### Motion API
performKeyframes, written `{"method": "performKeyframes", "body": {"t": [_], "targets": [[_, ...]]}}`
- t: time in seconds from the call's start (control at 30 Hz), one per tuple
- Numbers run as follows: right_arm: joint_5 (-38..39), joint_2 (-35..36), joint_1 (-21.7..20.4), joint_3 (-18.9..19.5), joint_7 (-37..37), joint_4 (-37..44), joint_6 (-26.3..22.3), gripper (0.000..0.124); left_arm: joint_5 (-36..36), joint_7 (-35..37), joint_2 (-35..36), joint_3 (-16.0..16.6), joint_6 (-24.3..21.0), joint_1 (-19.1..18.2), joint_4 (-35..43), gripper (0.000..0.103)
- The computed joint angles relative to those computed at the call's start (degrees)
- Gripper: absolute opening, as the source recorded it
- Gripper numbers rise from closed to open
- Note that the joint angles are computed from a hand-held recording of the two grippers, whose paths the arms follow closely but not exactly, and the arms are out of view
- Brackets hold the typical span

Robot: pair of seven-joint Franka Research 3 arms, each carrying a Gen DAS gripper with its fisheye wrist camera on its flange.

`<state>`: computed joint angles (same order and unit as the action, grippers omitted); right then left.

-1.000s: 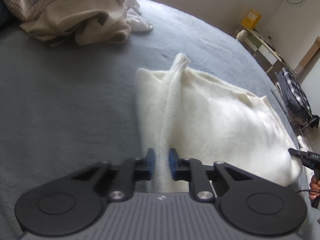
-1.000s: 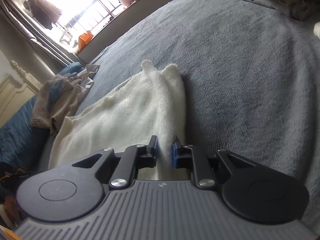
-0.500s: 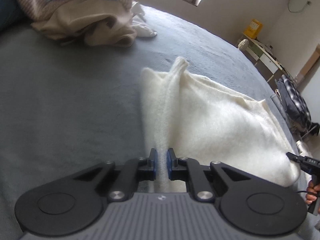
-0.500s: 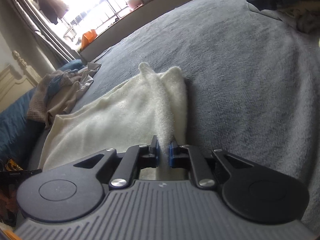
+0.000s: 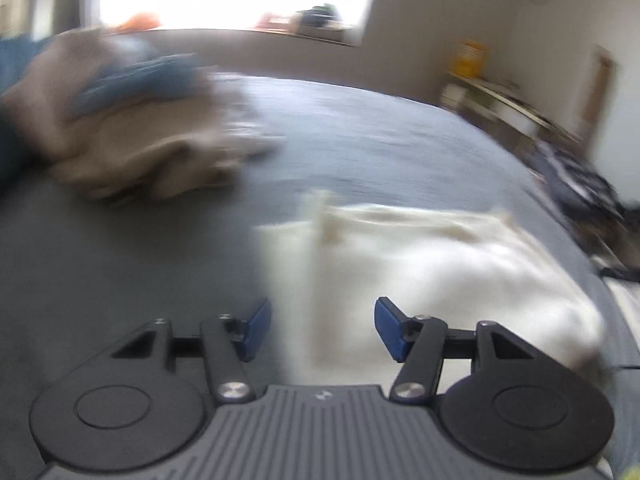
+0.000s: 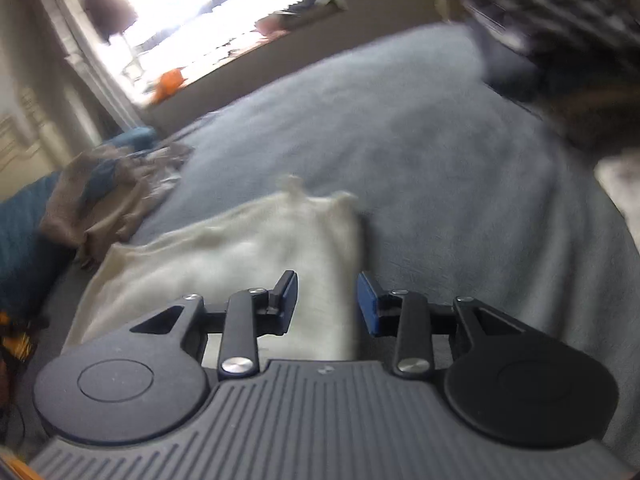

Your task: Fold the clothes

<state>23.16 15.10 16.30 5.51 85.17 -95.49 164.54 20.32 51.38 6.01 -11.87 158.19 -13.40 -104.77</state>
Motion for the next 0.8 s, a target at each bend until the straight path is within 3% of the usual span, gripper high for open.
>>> {"method": "performKeyframes", "body": {"t": [0.1, 0.2, 0.3, 0.4, 0.53, 0.6, 0.7, 0.8], "targets": [[1.5, 1.9, 0.1, 5.5, -14.5, 2.1, 0.3, 0.032, -10.3, 15.3, 4.0, -4.5, 0.6, 0.2, 3.3, 0.056], [0.8, 5.0, 2.9, 7.6, -23.1, 3.9, 0.6, 0.026, -13.9, 25.7, 8.1, -6.9, -1.9, -1.0, 6.4, 0.052], [-4.7, 7.7, 7.3, 4.9, -25.1, 5.3, -1.2, 0.018, -8.6, 24.8, 9.3, -4.1, -2.8, -4.3, 6.1, 0.05], [-2.7, 6.2, 5.0, 6.5, -31.0, 0.5, 3.0, 0.016, -11.4, 24.2, 7.2, -4.1, -0.1, -2.8, 2.4, 0.04], [-7.4, 0.3, 6.7, -0.2, -25.8, -7.7, 3.8, 0.008, -18.9, 25.0, 3.2, -4.4, -0.1, 0.3, -2.7, 0.032], [-6.6, -2.2, 5.4, -1.3, -22.0, -11.0, 4.0, 0.006, -24.3, 26.1, 1.5, -4.4, -0.6, 1.8, -4.6, 0.027], [-0.4, -4.0, 1.5, -0.2, -18.8, -13.0, 3.5, 0.0, -30.9, 28.0, -0.4, -3.9, -1.4, 3.0, -6.3, 0.027], [6.6, -4.8, -1.5, 1.8, -21.6, -12.8, 0.3, 0.0, -30.8, 28.1, -2.1, -2.7, -2.7, 2.7, -7.2, 0.027]]}}
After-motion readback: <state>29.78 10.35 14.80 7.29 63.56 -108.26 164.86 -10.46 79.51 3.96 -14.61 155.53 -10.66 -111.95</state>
